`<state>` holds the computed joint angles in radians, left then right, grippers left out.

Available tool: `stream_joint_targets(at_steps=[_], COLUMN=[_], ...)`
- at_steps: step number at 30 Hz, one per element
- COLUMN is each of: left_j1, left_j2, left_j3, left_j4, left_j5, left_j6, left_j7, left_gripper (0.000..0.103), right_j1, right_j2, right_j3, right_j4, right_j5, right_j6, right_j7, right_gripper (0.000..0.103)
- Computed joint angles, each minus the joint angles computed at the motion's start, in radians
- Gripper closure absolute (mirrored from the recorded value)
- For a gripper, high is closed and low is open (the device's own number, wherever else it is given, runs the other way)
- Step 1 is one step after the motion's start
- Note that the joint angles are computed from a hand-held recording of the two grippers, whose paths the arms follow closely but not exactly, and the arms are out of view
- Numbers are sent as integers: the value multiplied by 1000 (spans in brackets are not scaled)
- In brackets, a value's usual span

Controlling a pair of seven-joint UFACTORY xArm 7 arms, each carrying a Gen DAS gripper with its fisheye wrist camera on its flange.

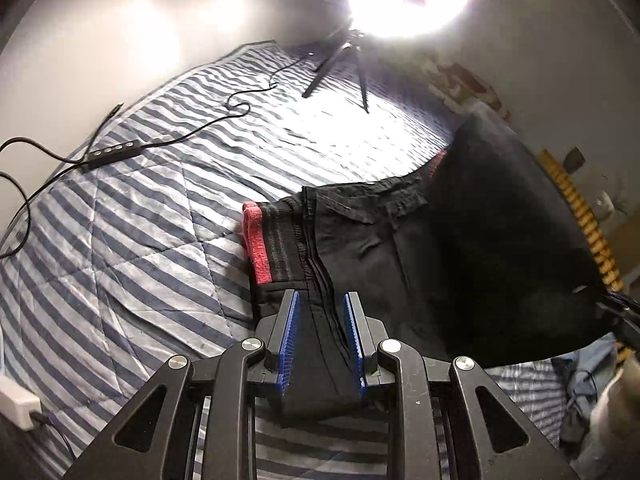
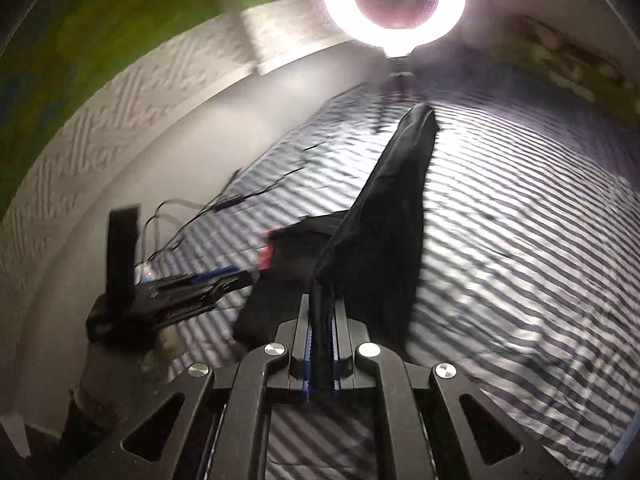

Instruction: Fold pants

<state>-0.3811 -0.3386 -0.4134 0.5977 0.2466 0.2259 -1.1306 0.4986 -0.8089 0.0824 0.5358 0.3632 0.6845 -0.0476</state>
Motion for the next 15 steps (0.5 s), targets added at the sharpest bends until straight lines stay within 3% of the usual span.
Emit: stream_joint_targets(at_steps=[3, 8, 12, 15], left_j1=[50, -6, 16, 12], left_j2=[-14, -114, -139, -130], left_j3=[-35, 70, 86, 110], left_j4=[5, -109, -147, -157], left_j5=[66, -51, -103, -140], left_j6=[28, -43, -69, -89], left_j7=[-30, -8, 19, 50], left_gripper=[79, 79, 79, 79], right_j1=[36, 76, 102, 102], right_j2=[94, 275, 370, 402], right_j3=[45, 108, 142, 197], right_j4=[34, 80, 65, 39], right_j5=[8, 3, -14, -94], right_j6=[-40, -98, -154, -203], right_j7=[8, 37, 65, 114], right_gripper=[96, 96, 96, 96])
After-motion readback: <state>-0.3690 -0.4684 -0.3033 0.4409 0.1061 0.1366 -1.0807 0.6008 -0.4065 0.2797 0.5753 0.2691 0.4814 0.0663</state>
